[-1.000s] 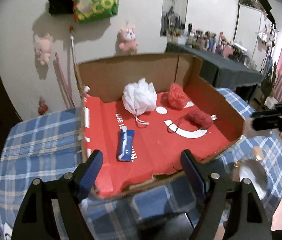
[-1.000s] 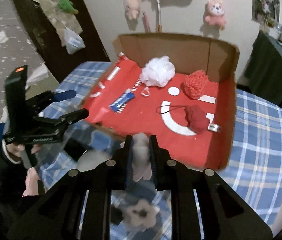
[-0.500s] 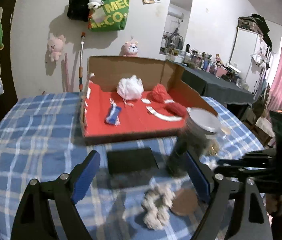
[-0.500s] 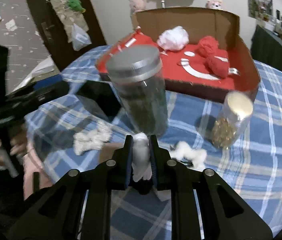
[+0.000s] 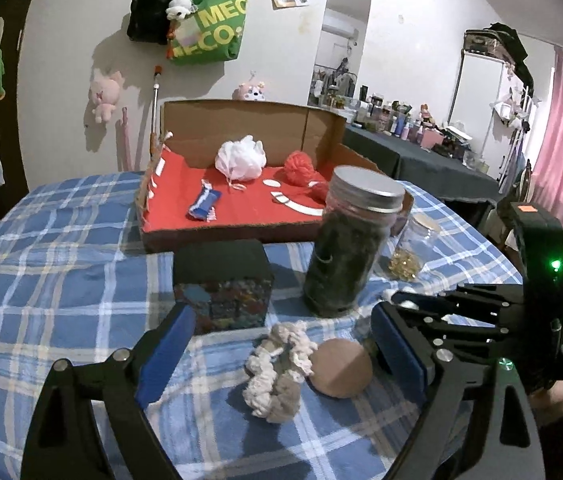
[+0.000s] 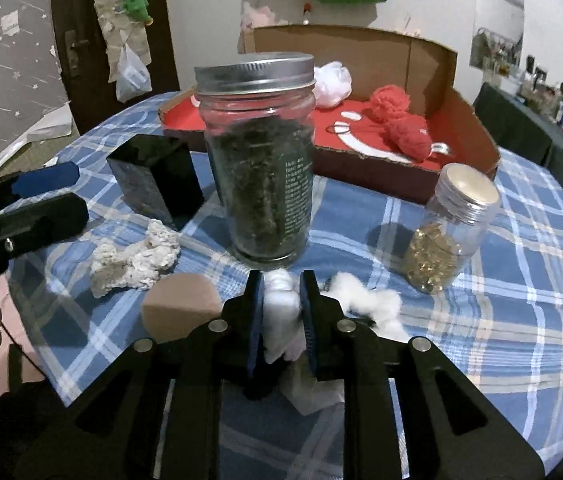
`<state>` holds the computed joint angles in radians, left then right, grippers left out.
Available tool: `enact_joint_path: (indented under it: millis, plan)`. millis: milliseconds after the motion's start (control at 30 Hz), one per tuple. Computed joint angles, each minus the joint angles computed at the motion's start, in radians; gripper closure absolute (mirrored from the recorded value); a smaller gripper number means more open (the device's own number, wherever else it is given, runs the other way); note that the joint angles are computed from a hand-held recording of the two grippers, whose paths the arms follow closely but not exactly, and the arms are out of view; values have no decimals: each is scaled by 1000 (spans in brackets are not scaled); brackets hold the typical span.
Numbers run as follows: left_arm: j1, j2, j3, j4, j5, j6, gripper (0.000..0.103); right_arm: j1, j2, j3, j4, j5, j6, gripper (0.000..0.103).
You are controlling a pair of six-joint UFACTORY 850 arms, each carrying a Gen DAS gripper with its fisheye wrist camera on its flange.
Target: Organize soft objects
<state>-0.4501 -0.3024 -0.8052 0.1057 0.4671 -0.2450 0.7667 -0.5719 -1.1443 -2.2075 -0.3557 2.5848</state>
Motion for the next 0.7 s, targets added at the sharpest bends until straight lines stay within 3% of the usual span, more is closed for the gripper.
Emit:
enact_joint_path:
  millis: [200, 267, 300, 333, 367, 467, 700]
  plan:
    - [-6, -14, 8, 24, 21, -27, 11, 16, 15, 43, -38, -75, 80, 80]
    - [-15, -15, 15, -13, 32, 8, 6, 24, 19, 53, -8, -104, 65, 74]
    - [-22, -15, 22, -39, 46, 32, 5, 30, 25, 64, -1, -123, 71, 56]
    - [-24, -16, 26, -48, 56, 42, 3, 35, 29, 72, -1, -135, 80, 26]
    - [-29, -17, 32, -61, 71, 56, 3, 41, 34, 83, -14, -158, 101, 17]
    - [-40, -20, 48, -71, 103, 68, 3, 76, 44, 117, -19, -269, 110, 16]
    - [-73, -20, 89, -161, 191, 135, 0, 159, 43, 143, 185, -509, 0, 16]
